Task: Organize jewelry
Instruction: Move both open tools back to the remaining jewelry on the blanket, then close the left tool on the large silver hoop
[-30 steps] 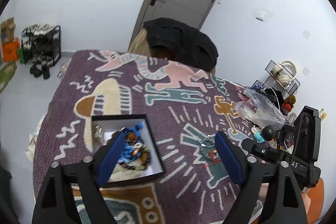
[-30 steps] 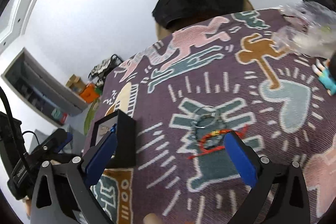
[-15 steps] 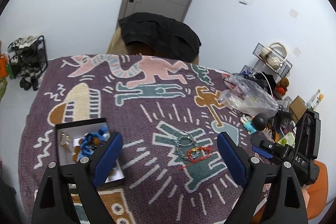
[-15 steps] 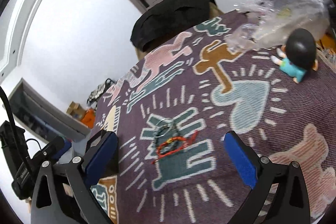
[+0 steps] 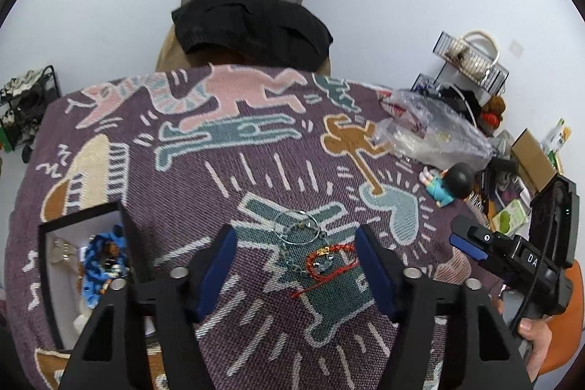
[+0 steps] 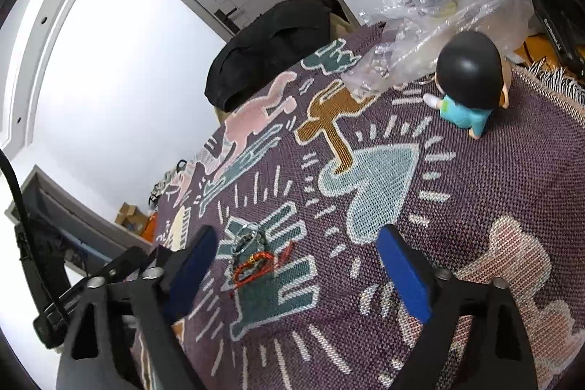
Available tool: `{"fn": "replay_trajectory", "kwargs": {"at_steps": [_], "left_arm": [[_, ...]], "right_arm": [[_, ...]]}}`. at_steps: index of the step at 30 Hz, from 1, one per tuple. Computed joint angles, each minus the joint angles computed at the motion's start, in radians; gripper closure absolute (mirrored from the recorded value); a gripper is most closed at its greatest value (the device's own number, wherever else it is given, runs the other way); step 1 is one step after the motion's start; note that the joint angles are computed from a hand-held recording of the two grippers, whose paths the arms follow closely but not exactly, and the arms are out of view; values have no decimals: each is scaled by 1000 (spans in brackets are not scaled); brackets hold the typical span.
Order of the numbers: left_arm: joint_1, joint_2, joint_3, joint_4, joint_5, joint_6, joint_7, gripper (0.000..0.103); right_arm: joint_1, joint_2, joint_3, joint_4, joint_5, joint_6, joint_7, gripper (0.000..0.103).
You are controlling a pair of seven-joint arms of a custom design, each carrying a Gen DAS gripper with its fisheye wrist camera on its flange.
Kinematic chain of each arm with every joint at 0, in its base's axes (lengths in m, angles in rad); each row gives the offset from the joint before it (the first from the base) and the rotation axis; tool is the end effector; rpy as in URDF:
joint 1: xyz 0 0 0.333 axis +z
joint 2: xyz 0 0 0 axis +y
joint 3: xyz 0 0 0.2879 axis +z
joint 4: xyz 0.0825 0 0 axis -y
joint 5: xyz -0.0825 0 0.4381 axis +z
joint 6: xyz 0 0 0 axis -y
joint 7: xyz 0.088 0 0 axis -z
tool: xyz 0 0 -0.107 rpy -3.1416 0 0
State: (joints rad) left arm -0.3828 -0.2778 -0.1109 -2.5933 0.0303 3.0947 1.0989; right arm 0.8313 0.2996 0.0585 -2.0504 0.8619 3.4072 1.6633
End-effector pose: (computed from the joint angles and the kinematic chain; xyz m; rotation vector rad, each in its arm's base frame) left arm 0.4538 -0.2462 0.3810 -1.8401 1.9534 -1.0302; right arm 0.4721 0.4437 0.3294 -1.4003 1.6512 -0.0540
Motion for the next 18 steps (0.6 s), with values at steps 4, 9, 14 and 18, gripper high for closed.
{"fn": "replay_trajectory", "kwargs": {"at_steps": [4, 9, 14, 18], "left_arm": [[-70, 70, 61, 48, -86, -13, 81, 50], [-28, 154, 20, 114, -146, -46, 121, 50], [58, 237, -58, 199, -98, -120, 87, 47], [98, 299, -98, 261, -93, -154, 92, 35]], "right_arm": [[-64, 17, 55, -2, -68, -8, 49, 22], [-90, 35, 68, 3, -134, -23, 103, 24], [-92, 45, 57, 4, -177, -31, 146, 24], [-4, 41, -34, 1, -155, -40, 142, 24]]}}
